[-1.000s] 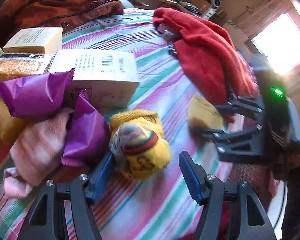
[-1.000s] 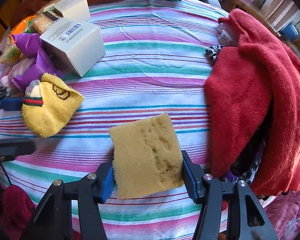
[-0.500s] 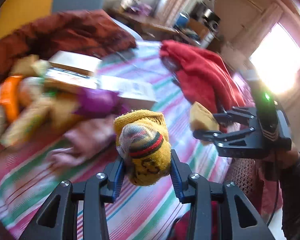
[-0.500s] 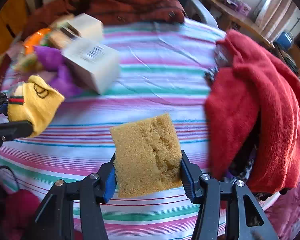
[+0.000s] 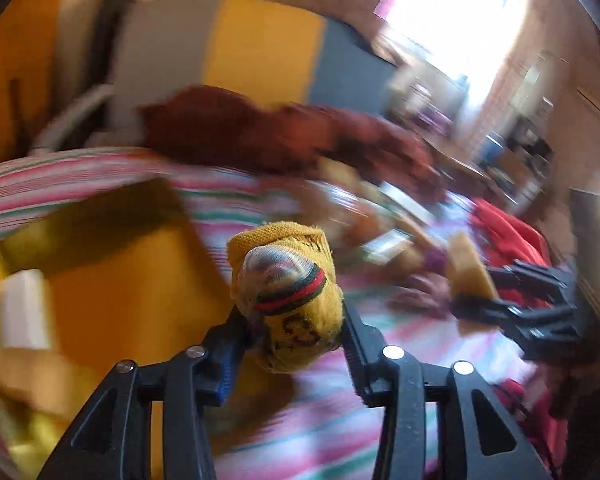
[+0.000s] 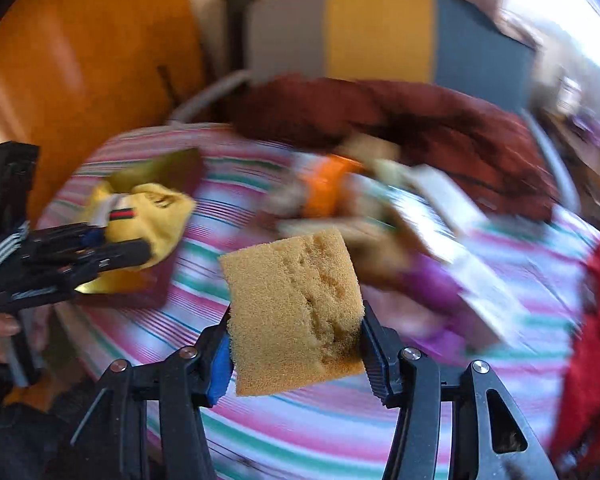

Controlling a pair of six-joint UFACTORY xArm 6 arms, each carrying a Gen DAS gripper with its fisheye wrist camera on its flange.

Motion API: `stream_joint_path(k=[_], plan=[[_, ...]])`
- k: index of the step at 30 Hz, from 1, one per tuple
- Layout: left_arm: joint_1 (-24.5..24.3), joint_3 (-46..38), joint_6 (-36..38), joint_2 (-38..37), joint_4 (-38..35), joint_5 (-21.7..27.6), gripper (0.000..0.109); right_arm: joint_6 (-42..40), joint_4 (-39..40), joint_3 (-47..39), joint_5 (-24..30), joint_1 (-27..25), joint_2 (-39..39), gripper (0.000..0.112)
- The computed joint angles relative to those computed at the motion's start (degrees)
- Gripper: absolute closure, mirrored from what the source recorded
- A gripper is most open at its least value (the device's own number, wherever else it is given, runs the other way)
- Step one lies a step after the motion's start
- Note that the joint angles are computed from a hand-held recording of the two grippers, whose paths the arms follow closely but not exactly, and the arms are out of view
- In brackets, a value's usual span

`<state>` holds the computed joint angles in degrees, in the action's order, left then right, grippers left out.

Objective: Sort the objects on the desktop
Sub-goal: 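Carry the sock and sponge to the gold tray and release both, then withdraw both tools from the tray back toward the pile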

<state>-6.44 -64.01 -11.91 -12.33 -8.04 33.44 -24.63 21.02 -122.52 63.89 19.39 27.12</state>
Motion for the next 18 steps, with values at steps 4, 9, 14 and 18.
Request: stream_joint_path(k=[4, 9, 14, 18], plan=[[6.6, 2.4, -4.6, -3.0, 6.4, 2.9, 0.036, 1.7, 5.6, -9.2, 1.2, 5.9, 6.4, 0.047], [12.7, 10.0, -8.0, -8.6, 7.2, -1.0, 0.019, 1.4, 13.5, -14.9, 3.3, 10.2, 10.7, 0.014], [14.6, 17.1, -9.7, -13.7, 6.1, -4.7, 0.011, 0.4, 12.9, -0.2, -2.3, 13.1, 2.7, 0.01], [13.9, 21.6, -11.1, -17.6, 6.0, -7.6, 0.012, -1.4, 9.2, 11.5, -9.4, 14.1, -2.9, 0.01]])
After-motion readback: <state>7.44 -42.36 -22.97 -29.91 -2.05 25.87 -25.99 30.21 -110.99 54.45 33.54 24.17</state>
